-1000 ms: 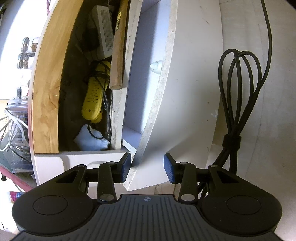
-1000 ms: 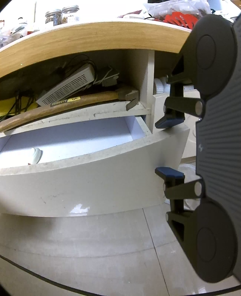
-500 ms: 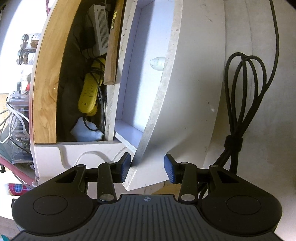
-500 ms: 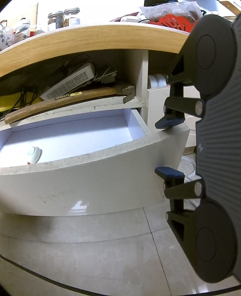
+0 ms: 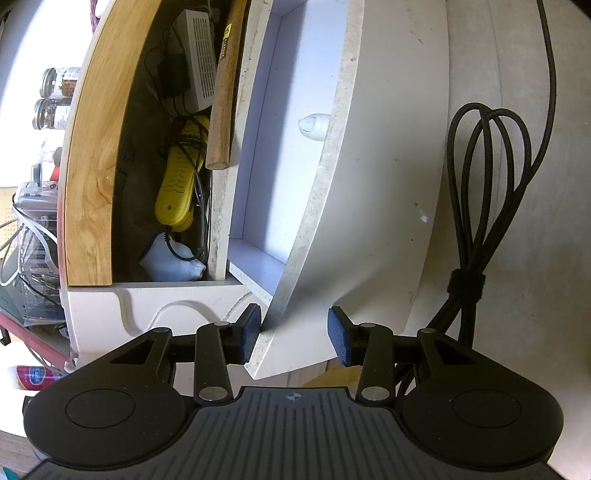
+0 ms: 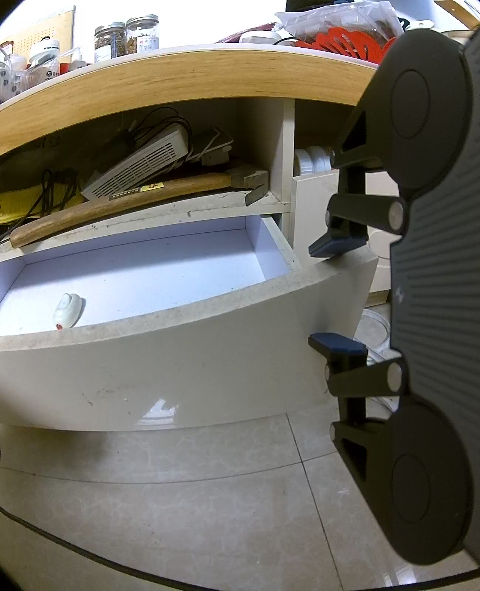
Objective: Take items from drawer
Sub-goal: 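Pull the drawer outward with both grippers holding its front edge, then open both grippers and release the drawer edge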
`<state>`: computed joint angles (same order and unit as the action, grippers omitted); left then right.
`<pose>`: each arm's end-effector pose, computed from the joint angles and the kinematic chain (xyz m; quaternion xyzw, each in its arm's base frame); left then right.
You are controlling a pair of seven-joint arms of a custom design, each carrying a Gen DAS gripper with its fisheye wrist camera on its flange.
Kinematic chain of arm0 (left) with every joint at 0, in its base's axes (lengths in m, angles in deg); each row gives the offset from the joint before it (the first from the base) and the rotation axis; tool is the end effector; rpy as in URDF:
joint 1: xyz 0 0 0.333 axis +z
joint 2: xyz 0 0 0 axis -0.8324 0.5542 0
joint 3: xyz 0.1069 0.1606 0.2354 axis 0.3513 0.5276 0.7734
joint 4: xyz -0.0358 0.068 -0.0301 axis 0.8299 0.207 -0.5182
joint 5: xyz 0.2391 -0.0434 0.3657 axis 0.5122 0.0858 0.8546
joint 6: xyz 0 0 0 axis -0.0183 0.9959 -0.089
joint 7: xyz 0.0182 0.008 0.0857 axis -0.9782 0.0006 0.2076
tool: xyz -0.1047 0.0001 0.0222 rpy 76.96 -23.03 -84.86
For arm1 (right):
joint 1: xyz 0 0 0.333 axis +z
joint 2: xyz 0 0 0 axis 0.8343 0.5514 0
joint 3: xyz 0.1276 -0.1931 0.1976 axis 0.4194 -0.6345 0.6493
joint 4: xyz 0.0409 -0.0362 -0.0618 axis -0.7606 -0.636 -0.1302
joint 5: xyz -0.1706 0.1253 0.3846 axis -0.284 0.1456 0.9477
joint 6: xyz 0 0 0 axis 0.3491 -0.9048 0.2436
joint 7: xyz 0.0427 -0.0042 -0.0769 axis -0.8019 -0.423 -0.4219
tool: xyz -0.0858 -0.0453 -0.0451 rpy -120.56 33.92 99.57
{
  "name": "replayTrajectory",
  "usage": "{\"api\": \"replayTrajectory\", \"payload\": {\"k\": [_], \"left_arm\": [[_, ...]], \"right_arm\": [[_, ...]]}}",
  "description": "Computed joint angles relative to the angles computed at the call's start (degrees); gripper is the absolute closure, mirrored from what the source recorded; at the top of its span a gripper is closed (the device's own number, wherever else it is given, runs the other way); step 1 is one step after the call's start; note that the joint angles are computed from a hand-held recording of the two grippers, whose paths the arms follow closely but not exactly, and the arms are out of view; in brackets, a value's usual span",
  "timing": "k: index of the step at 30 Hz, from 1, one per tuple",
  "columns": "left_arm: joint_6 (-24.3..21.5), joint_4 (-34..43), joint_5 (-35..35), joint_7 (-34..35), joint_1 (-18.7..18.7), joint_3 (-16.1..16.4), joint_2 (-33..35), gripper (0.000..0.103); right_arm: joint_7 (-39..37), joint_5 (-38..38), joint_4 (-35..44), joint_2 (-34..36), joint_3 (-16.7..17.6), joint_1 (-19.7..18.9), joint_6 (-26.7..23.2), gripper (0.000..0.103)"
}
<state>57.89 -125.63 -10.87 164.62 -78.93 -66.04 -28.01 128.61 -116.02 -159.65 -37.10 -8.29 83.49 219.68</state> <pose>0.5995 -0.3601 0.4958 -0.1446 0.8650 0.0957 0.4708 0.6293 0.3450 0.5406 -0.9063 0.0529 -0.4193 0.0019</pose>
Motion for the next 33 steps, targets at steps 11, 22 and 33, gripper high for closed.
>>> {"api": "replayTrajectory", "payload": {"k": [11, 22, 33], "left_arm": [[-0.5, -2.2, -0.4, 0.0, 0.3, -0.6, -1.8, 0.064], [-0.9, -3.4, -0.6, 0.5, 0.7, -1.3, -3.0, 0.064], [-1.4, -2.4, -0.9, -0.1, 0.5, -1.2, -2.3, 0.064]], "right_arm": [[-1.0, 0.4, -1.6, -1.5, 0.5, -0.3, -0.5, 0.056], [-0.6, 0.0, -1.6, -1.6, 0.8, -0.4, -1.2, 0.057], [-0.2, 0.8, -1.1, -1.3, 0.8, -0.4, -0.9, 0.054]]}}
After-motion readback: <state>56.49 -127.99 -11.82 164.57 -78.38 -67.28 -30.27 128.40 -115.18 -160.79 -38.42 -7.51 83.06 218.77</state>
